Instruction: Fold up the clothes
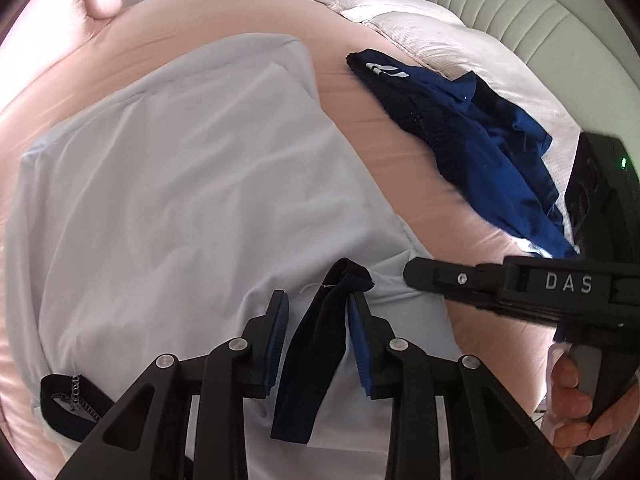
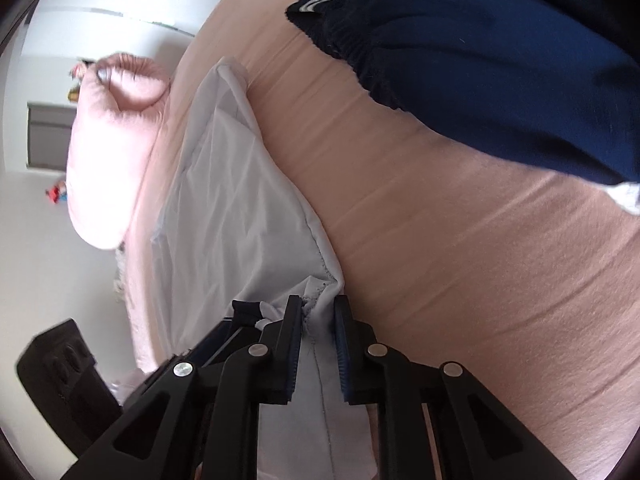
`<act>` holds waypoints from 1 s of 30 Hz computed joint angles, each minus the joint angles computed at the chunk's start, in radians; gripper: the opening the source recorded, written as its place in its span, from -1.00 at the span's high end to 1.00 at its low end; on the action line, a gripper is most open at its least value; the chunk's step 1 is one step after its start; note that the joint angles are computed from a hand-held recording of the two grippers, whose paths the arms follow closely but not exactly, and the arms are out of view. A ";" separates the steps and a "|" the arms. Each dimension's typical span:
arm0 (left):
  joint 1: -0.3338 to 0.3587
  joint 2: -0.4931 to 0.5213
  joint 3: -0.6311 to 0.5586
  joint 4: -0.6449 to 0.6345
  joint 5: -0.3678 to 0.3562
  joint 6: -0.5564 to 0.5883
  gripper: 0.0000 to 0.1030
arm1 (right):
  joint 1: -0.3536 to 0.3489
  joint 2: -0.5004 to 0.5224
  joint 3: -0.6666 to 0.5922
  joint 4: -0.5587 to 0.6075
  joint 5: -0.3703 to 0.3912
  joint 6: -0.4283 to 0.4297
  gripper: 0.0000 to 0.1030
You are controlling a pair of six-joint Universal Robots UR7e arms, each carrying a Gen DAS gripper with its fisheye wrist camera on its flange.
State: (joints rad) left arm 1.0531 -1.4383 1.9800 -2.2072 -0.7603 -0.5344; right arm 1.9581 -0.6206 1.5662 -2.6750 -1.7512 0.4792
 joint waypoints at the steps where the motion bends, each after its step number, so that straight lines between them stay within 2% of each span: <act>1: -0.004 0.000 0.002 0.016 0.007 -0.006 0.45 | 0.005 0.000 -0.004 0.008 -0.015 -0.008 0.72; 6: -0.026 0.002 -0.012 0.122 0.025 -0.031 0.39 | 0.041 0.016 -0.053 0.082 -0.111 -0.094 0.72; 7: -0.030 0.005 -0.033 0.171 0.013 -0.047 0.36 | 0.053 0.023 -0.067 0.101 -0.143 -0.126 0.64; 8: -0.032 0.008 -0.054 0.213 -0.005 -0.067 0.34 | 0.072 0.032 -0.084 0.125 -0.196 -0.168 0.42; 9: -0.032 0.008 -0.073 0.245 -0.027 -0.086 0.29 | 0.093 0.040 -0.096 0.140 -0.266 -0.195 0.28; 10: -0.028 0.001 -0.082 0.248 -0.059 -0.100 0.22 | 0.102 0.040 -0.094 0.139 -0.295 -0.199 0.08; 12: -0.012 -0.024 -0.083 0.205 -0.137 -0.121 0.07 | 0.101 0.020 -0.064 0.111 -0.298 -0.183 -0.04; 13: -0.006 -0.038 -0.079 0.181 -0.171 -0.133 -0.02 | 0.092 0.000 -0.035 0.086 -0.262 -0.166 -0.08; 16: -0.017 -0.087 -0.040 0.127 -0.188 -0.187 -0.21 | 0.072 -0.053 0.046 0.011 -0.182 -0.126 -0.31; 17: -0.022 -0.100 -0.024 0.102 -0.198 -0.183 -0.22 | 0.076 -0.068 0.072 -0.015 -0.196 -0.119 -0.35; 19: -0.031 -0.120 -0.002 0.083 -0.209 -0.188 -0.22 | 0.101 -0.084 0.101 -0.043 -0.281 -0.116 -0.36; 21: -0.042 -0.128 0.009 0.089 -0.198 -0.199 -0.23 | 0.118 -0.099 0.135 -0.094 -0.320 -0.119 -0.36; 23: -0.054 -0.131 0.018 0.102 -0.180 -0.211 -0.23 | 0.124 -0.126 0.180 -0.134 -0.297 -0.119 -0.36; 26: -0.075 -0.127 0.032 0.112 -0.146 -0.206 -0.23 | 0.147 -0.137 0.216 -0.157 -0.307 -0.115 -0.40; 30: -0.115 -0.144 0.058 0.143 -0.059 -0.210 -0.23 | 0.175 -0.140 0.252 -0.154 -0.339 -0.124 -0.40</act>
